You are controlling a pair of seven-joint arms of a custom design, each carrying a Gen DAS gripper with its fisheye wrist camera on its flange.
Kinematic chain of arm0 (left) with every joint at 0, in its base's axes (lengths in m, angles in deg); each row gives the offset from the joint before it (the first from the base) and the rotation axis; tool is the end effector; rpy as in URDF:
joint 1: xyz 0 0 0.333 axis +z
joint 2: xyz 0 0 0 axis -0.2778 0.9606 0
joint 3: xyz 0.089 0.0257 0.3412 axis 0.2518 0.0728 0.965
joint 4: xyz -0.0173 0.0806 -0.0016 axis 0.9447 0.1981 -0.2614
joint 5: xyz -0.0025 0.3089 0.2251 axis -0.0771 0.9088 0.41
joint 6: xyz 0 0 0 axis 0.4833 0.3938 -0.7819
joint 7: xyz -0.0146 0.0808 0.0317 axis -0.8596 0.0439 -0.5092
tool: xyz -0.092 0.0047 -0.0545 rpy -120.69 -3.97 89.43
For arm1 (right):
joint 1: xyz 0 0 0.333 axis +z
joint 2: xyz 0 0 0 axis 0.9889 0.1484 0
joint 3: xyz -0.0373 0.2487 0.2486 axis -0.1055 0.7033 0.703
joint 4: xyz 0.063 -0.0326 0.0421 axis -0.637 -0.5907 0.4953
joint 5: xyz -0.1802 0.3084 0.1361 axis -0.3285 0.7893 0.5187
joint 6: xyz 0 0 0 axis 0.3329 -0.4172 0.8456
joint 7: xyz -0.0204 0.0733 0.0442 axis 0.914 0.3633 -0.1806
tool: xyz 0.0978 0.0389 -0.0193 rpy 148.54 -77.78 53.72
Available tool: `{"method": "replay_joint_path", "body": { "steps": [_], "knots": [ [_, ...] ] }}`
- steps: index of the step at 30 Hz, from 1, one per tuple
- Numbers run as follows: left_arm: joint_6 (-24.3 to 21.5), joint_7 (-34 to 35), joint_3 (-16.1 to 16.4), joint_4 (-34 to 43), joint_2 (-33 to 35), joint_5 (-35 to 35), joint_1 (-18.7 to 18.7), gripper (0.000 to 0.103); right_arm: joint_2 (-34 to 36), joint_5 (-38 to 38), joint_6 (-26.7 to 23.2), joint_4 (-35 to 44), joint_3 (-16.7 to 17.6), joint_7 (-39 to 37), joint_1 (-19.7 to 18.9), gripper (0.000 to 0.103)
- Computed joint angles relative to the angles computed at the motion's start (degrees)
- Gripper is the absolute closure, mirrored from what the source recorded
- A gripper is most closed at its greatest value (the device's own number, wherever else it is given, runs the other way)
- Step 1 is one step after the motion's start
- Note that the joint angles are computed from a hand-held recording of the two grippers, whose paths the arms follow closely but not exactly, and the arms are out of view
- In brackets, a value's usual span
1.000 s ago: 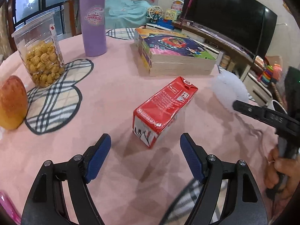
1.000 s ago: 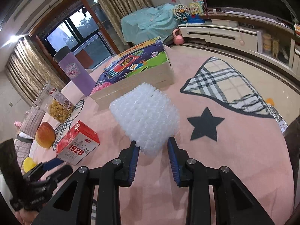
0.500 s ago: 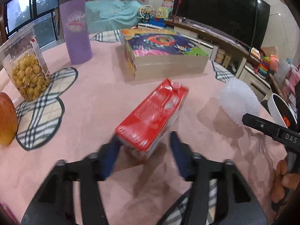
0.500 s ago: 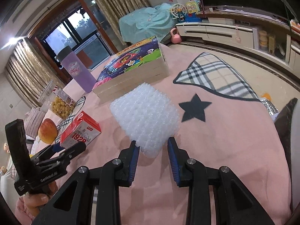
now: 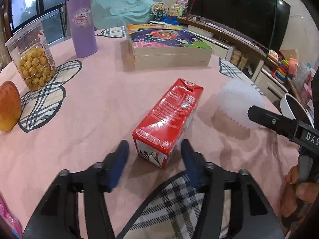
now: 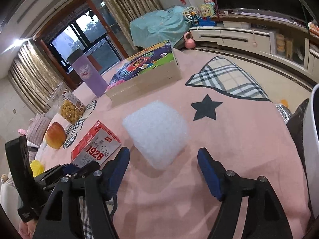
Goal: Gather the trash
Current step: 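Grasp the red milk carton with the left tool while the right tool grasps the white mesh ball, then carry the red carton and white mesh ball over the trash bin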
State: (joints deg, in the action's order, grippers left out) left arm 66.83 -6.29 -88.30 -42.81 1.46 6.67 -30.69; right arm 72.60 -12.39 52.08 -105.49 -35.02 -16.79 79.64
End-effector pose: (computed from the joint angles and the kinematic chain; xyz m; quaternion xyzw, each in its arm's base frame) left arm 0.6271 -0.2087 0.4521 -0.7734 0.5259 -0.2274 0.2712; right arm 0.7246 0.0792 0.4624 -0.7811 0.4706 -0.0064 0.4103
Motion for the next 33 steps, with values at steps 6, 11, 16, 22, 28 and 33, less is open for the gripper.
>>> {"method": "replay_joint_path", "body": {
  "steps": [6,11,16,22,28,33],
  "knots": [
    [2.32,-0.73,0.37,0.53,0.81,-0.31,0.24,0.061,1.43,-2.53,0.89,1.38,-0.11,1.98,1.18,0.033],
    [1.20,-2.76,0.70,0.69,0.40,1.58,-1.33,0.067,0.02,-1.72,2.40,-0.80,0.66,-0.08,0.39,0.061],
    [0.42,-5.91,-0.08,-0.15,-0.46,3.16,-2.57,0.069,-2.63,2.13,1.69,-3.93,0.55,-3.02,-1.40,0.068],
    [0.28,-11.49,-1.30,-1.46,-1.94,7.12,-4.20,0.071,-6.31,6.60,-0.52,-8.44,-1.33,-7.11,-2.77,0.073],
    [-1.01,-15.28,-2.90,-1.51,-2.44,10.72,-5.57,0.072,-9.64,10.07,-1.98,-12.64,-3.71,-10.38,-3.06,0.074],
    [-0.94,-14.59,-4.16,-1.05,-1.76,10.51,-6.05,0.072,-11.13,11.67,-2.72,-14.46,-5.54,-11.61,-3.17,0.074]
  ]
}}
